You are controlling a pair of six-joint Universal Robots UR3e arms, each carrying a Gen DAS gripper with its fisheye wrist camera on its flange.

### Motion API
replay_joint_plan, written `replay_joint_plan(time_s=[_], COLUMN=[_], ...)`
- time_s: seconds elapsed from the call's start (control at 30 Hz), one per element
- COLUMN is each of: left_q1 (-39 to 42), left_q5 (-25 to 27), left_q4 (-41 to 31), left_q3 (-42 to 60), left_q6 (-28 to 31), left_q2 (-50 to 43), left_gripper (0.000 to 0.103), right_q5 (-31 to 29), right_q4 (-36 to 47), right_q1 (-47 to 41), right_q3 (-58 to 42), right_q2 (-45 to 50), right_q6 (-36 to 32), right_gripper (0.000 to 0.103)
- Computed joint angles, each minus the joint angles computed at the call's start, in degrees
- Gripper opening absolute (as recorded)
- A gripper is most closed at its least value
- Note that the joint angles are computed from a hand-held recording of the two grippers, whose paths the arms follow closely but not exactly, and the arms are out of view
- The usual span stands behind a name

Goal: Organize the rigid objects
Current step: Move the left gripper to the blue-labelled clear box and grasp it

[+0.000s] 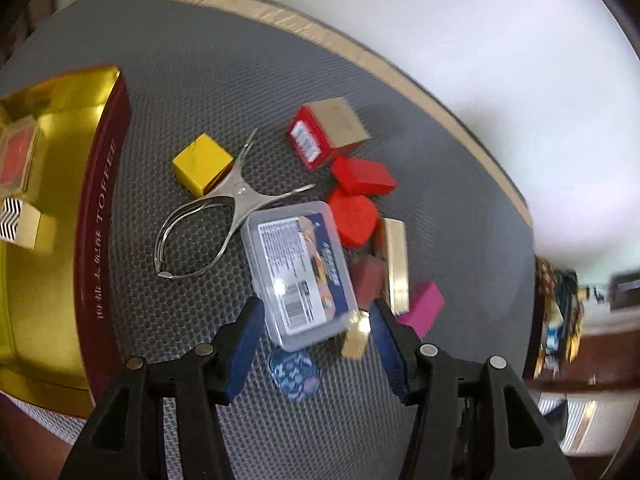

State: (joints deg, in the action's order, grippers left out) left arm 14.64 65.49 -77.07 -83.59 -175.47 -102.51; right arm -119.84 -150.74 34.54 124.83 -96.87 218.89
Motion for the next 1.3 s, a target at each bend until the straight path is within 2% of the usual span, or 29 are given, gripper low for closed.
replay_joint_plan(time_s=[0.17, 0.43, 0.63, 0.73, 0.87, 0.97, 1.03, 1.17, 1.23, 1.3], left_q1=[-3.1, -8.7, -10.6, -10.3, -12.2, -14.1, -13.5, -9.4, -8.4, -6.6], left_q5=[5.5, 12.3, 13.3, 12.1, 15.6, 18.2, 17.1, 11.1, 10.0, 6.5], left_q4=[1.7, 0.1, 0.6, -2.0, -7.0, -5.9, -1.9, 2.2, 2.8, 2.1], left_q3=[3.5, 11.4, 15.5, 18.5, 25.0, 26.0, 21.4, 13.0, 10.5, 7.8], left_q6=[-6.7, -11.4, -16.3, -19.0, -17.9, -15.4, -15.1, -12.3, -11.0, -9.4], left_q2=[-4.2, -10.7, -14.4, -17.2, -22.5, -23.0, -20.2, -13.9, -10.7, -7.3], left_gripper=[0.056, 0.056, 0.060, 0.064, 0.066, 0.066, 0.064, 0.064, 0.064, 0.064], right_q5=[2.1, 6.0, 8.4, 8.8, 8.9, 9.0, 9.0, 7.9, 8.5, 8.2], right_q4=[-4.0, -7.9, -5.3, -7.3, -6.7, -6.9, -7.6, -7.3, -6.9, -6.3], right_q1=[-0.4, -2.7, -4.1, -4.4, -4.4, -4.7, -4.9, -4.6, -4.9, -4.6], right_q3=[1.4, 5.5, 8.6, 8.4, 8.4, 8.5, 8.5, 8.2, 8.0, 7.3], right_q2=[-0.6, -4.8, -11.8, -9.6, -9.8, -9.7, -8.9, -8.1, -8.0, -7.1], right_q6=[-2.2, -3.2, -3.1, -2.7, -2.9, -2.8, -2.9, -2.3, -2.7, -2.7], right_gripper=[0.095, 0.095, 0.095, 0.095, 0.095, 0.096, 0.096, 0.097, 0.097, 0.097])
